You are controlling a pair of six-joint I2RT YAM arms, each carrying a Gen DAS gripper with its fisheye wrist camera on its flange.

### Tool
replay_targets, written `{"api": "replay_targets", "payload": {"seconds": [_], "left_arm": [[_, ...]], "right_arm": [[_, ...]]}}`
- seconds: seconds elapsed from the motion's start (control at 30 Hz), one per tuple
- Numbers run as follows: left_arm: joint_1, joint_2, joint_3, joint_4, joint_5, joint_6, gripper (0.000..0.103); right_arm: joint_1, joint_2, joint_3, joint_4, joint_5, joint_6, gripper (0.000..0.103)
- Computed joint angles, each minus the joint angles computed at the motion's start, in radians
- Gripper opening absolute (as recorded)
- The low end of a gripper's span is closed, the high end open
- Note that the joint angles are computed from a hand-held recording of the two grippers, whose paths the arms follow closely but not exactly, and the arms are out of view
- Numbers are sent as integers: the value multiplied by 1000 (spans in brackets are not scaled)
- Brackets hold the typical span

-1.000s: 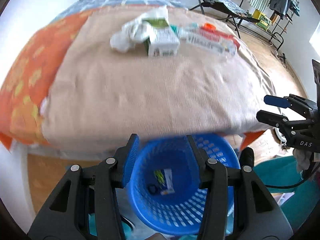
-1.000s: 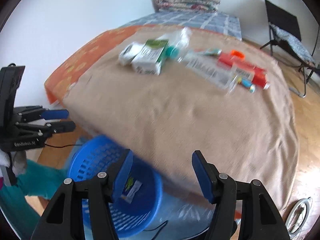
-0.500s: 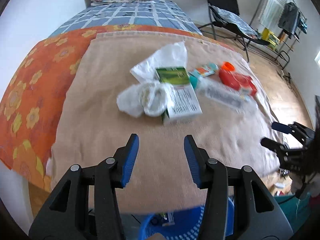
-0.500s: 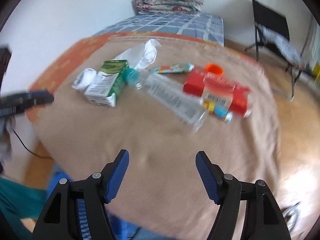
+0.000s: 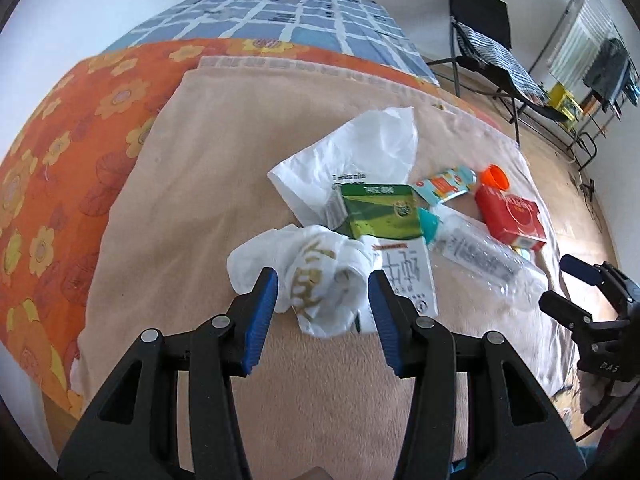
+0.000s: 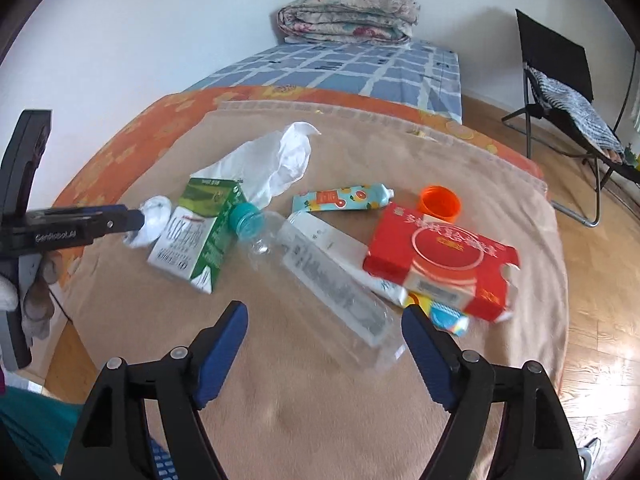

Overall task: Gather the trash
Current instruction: 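Move both grippers back over the bed toward the remaining trash, then grasp the crumpled white tissue with the left gripper while the right gripper grasps the clear bottle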

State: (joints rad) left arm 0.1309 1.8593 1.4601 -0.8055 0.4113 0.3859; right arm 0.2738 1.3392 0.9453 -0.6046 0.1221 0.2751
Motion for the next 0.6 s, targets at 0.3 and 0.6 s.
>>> {"api": "replay_targets", "payload": {"seconds": [0.3, 0.6], "left_arm": [[17, 89, 36, 5, -36, 11, 48], [74, 137, 81, -33, -55, 72, 48]], "right_arm": [[-55, 146, 49, 47, -39, -24, 91], [-35, 238, 72, 49, -40, -73, 91]]}}
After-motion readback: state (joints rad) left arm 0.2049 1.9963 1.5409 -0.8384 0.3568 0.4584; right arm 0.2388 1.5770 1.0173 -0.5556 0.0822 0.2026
